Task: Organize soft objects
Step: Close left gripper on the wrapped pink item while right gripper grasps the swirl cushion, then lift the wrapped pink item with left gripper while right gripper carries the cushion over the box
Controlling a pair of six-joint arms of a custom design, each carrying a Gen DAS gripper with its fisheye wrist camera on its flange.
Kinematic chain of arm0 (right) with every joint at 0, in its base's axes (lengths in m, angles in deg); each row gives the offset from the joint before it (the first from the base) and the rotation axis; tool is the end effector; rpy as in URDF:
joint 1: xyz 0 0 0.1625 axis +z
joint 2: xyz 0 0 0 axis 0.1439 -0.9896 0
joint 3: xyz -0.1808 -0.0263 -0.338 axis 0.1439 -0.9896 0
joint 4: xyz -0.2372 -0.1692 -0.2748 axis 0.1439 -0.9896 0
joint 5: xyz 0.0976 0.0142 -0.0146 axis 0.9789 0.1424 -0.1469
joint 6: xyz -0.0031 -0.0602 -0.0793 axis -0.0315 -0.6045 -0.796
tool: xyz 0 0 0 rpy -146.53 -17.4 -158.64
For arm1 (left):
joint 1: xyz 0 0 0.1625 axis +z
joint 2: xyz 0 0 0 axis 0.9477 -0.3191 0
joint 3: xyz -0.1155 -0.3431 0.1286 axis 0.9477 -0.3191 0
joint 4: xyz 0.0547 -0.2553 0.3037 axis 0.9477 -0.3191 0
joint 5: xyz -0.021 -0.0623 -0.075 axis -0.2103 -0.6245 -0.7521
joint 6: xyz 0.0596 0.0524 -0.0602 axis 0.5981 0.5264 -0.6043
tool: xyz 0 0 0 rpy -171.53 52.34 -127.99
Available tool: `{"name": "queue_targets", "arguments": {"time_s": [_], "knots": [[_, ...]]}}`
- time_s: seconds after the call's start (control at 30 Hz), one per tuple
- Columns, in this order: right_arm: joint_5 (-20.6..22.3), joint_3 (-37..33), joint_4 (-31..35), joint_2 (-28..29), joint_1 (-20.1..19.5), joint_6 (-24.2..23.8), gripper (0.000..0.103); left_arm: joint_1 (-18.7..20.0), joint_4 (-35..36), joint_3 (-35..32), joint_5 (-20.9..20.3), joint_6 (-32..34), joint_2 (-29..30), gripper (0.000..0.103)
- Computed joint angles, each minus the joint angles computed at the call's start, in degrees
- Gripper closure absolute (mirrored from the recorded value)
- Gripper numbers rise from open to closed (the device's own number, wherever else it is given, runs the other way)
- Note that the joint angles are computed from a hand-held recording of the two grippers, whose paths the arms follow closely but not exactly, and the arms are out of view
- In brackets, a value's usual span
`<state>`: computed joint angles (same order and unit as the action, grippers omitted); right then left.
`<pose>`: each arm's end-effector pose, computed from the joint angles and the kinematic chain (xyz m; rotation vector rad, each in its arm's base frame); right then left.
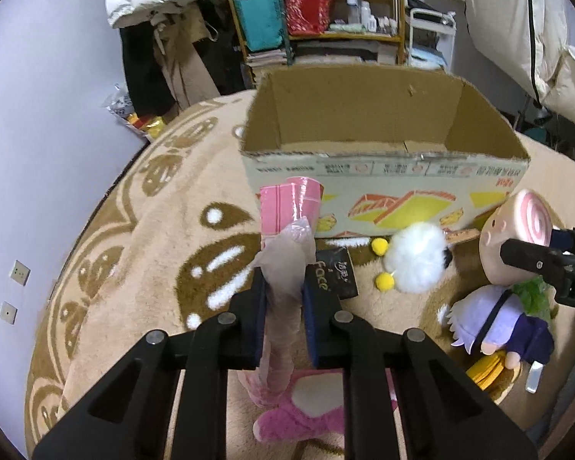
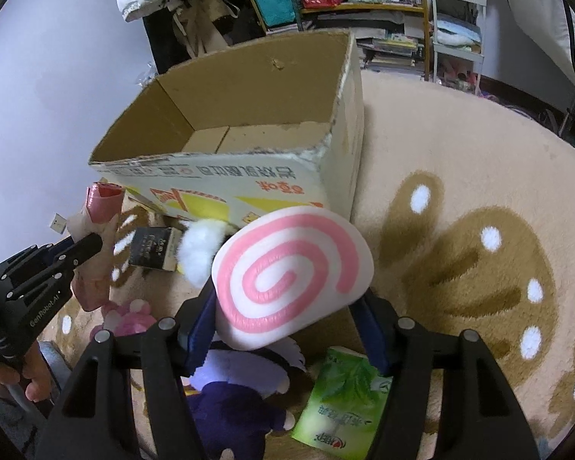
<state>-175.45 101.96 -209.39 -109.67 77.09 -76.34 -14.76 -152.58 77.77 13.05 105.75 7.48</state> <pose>0.0254 -0.6850 0.2227 -0.3425 -2.3771 0.9606 -0.2884 -0.7882 0.0002 1.1624 2.1994 -0.4400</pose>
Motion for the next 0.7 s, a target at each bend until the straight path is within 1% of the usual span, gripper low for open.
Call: {"name": "queue_targets", "arguments": {"time_s": [0.13,0.23,0.33,0.47,0.57,0.7], "knots": [[0.31,1.15,-2.62,-0.5,0.67,-1.41,0.035,-0.09,-2.11,2.54,-1.18,-1.05,-2.19,0.087],[0.05,2.25,-5.29,-0.73,1.45,-2.83,0.035,-0.33,-5.66,5.44,-2.11,-0.53,-4.09,0.087],[-0.82,3.12,-8.56,-0.82,2.35,-4.22,0.035,-0.48,-10.31,8.77,-4.9,0.24,-6.34,0.087],[-0.31,4.15,-12.82,-1.19,3.2,-6.42,0.035,-0.79,-15.49,11.99,-8.08,0.07,-8.75,0.087],[-0.45,4.8,-17.11,-1.2,4.03,-8.95,0.035,-1.14,-17.49,12.77,-9.52,0.29,-9.63,0.087],[-0.94,4.34,-23.57,-0.3,5.31,-13.77,0.035,-1.64,-19.85,12.76,-11.69,1.06,-9.91,0.087]]}}
